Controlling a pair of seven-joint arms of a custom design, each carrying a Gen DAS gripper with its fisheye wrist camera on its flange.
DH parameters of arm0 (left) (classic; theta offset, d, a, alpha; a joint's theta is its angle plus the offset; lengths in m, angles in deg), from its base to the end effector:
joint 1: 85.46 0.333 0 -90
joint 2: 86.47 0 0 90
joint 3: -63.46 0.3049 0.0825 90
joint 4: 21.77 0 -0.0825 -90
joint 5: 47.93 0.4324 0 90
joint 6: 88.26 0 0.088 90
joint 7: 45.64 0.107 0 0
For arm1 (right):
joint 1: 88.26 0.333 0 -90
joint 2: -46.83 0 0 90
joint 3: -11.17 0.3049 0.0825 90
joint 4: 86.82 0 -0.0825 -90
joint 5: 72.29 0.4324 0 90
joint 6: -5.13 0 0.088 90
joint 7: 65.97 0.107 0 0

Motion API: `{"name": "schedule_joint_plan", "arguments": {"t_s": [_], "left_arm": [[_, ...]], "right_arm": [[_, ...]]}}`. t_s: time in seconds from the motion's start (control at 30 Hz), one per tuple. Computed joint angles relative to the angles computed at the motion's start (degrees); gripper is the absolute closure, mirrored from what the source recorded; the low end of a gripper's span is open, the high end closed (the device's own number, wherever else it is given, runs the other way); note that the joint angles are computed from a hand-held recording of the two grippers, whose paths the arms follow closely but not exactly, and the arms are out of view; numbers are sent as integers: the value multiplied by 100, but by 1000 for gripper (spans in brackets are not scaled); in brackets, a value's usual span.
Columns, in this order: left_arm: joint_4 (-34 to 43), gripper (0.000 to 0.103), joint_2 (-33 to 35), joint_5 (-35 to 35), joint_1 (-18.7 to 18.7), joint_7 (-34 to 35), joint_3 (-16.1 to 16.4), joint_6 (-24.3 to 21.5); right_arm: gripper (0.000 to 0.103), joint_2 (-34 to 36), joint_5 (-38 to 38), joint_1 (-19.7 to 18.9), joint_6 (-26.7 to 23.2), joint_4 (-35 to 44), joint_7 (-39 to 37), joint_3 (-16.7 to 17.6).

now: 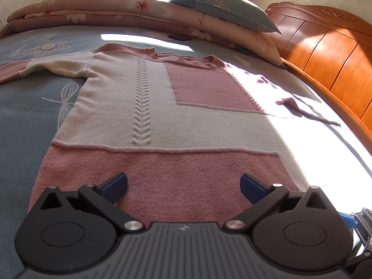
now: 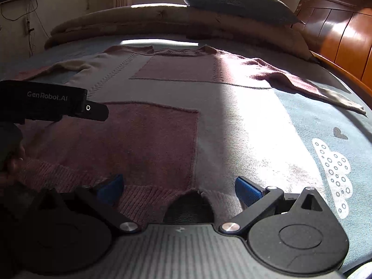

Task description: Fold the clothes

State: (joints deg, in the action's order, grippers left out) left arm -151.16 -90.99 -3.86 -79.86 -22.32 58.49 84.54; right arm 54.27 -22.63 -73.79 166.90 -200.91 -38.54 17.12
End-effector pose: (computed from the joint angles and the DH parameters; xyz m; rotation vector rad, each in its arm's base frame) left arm 0.5872 -0.0455 0.4400 -2.0651 1.2997 -0.8788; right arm 0.6325 0.1927 0.4289 -2.1259 0.9831 -0.4511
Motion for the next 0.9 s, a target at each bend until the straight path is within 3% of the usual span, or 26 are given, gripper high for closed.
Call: {"name": "schedule_joint_plan", "arguments": {"t_s": [0.23, 0.6, 0.77, 0.9], "left_arm": [[-36, 1, -4, -94, 20, 5, 11, 108], [7, 1, 7, 118, 11, -69, -8, 0], [11, 1, 6, 140, 7, -63, -12, -24], [35, 1, 19, 183, 8, -94, -18, -52]], "right_arm": [[0, -315, -1202, 99, -264, -215, 1234, -190], [0, -327, -1065, 96, -8, -219, 1117, -141], [0, -138, -149, -76, -11, 81, 558, -106], [0, 220, -185, -210, -234, 543, 1173, -220]]}}
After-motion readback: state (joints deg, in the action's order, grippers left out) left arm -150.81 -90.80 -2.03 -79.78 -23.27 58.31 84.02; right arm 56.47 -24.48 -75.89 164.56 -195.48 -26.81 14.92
